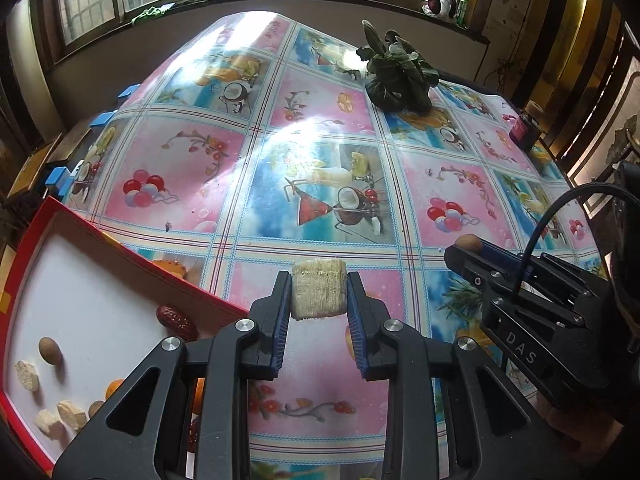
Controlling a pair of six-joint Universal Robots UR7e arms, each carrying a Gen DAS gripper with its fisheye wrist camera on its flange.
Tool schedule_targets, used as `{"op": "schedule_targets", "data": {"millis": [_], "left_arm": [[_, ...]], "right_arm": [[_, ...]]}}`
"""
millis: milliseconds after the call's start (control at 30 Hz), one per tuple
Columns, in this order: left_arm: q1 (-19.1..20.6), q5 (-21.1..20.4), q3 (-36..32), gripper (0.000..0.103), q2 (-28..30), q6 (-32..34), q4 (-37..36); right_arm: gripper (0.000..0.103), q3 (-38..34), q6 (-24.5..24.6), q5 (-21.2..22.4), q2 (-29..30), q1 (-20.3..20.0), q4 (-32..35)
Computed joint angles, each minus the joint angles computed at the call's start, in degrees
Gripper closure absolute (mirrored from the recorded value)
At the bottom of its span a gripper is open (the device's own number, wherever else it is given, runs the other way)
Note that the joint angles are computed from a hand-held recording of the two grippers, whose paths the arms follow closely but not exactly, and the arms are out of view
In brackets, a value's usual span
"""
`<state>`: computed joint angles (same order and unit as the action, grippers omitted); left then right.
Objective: Organize fruits
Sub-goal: 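Grasp a square beige cake with the left tool while the right tool grasps a brown fruit, then carry the square cake and brown fruit over into the red tray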
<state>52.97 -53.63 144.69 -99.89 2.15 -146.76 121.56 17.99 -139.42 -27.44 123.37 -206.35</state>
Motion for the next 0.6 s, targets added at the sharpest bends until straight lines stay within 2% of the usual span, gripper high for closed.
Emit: {"op": "schedule_targets", "data": {"millis": [167,267,600], "left_arm": [[-1.15,0.62,1.8,0.077,-4.97,-0.69,2.79],[-1.41,0.91,2.46,0.077,-7.67,-1.14,4.94],[-3.3,-0.04,3.65,0.077,-20.03,-2.02,15.06]], "right_arm": [[0.08,0.74,2.5,-1.19,0.25,3.84,0.02],[0.08,1.02,4.15,-0.38,0.58,5.68,-0.23],[0.08,-1.24,8.17,-0.62,2.09,11.25,3.68]]}}
